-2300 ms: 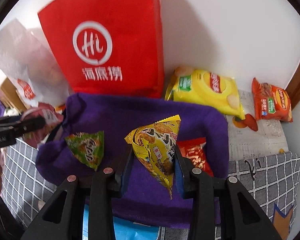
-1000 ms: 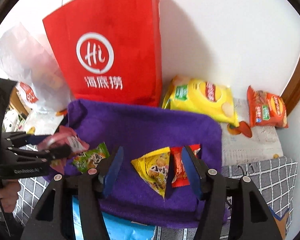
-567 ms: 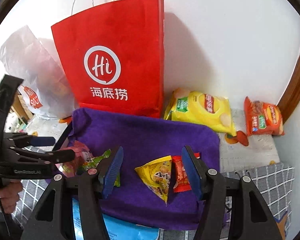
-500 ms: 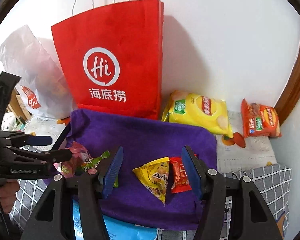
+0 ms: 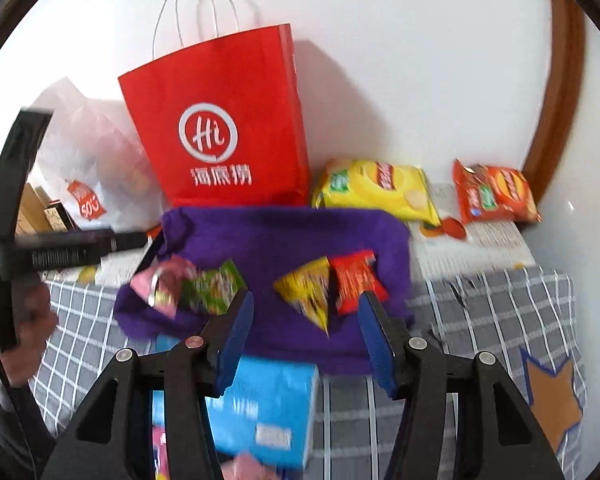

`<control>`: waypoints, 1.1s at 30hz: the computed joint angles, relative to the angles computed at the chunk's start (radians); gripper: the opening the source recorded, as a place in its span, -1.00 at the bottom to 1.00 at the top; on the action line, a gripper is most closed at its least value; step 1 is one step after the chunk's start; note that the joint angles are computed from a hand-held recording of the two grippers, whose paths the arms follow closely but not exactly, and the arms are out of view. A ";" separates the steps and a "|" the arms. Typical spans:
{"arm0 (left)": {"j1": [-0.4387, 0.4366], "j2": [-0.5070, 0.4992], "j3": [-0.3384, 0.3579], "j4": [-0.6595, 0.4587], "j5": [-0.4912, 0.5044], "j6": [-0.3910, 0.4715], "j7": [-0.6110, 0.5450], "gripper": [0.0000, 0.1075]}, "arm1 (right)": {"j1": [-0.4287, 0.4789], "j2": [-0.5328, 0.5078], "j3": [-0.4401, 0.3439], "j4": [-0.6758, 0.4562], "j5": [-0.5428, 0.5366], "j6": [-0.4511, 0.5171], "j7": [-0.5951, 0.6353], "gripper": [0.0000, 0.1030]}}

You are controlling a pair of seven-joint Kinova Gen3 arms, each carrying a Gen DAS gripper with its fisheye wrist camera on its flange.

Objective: Organize snacks
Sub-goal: 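Lower the pink candy onto the purple towel and open the left tool, then grasp the pink peach candy with the right tool while the left tool grasps the white wowo pack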

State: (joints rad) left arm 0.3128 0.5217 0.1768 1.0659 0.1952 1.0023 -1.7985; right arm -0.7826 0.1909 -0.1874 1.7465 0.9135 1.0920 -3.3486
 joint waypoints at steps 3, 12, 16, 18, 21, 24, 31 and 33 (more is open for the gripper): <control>-0.026 -0.050 0.020 0.047 0.036 -0.021 -0.035 0.31 | -0.039 -0.012 -0.026 0.034 -0.008 0.024 -0.067 0.07; -0.038 -0.180 0.024 0.172 0.076 -0.062 -0.093 0.31 | -0.120 0.009 -0.063 0.082 -0.067 0.022 -0.177 0.08; -0.041 -0.215 0.007 0.231 0.058 -0.073 -0.088 0.31 | -0.118 0.020 -0.056 0.093 -0.094 -0.035 -0.206 0.08; -0.053 -0.232 0.002 0.261 0.060 -0.075 -0.093 0.31 | -0.115 0.028 -0.048 0.098 -0.098 -0.077 -0.227 0.08; -0.078 -0.262 -0.006 0.324 0.068 -0.092 -0.110 0.31 | -0.116 0.050 -0.034 0.087 -0.092 -0.116 -0.233 0.08; -0.098 -0.279 -0.012 0.372 0.076 -0.099 -0.123 0.31 | -0.120 0.092 -0.020 0.037 -0.113 -0.108 -0.183 0.05; -0.138 -0.313 -0.028 0.482 0.095 -0.123 -0.149 0.31 | -0.155 0.104 0.006 0.032 -0.206 -0.069 -0.113 -0.07; -0.148 -0.317 -0.030 0.503 0.106 -0.123 -0.157 0.31 | -0.169 0.093 -0.003 0.054 -0.216 -0.052 -0.118 -0.07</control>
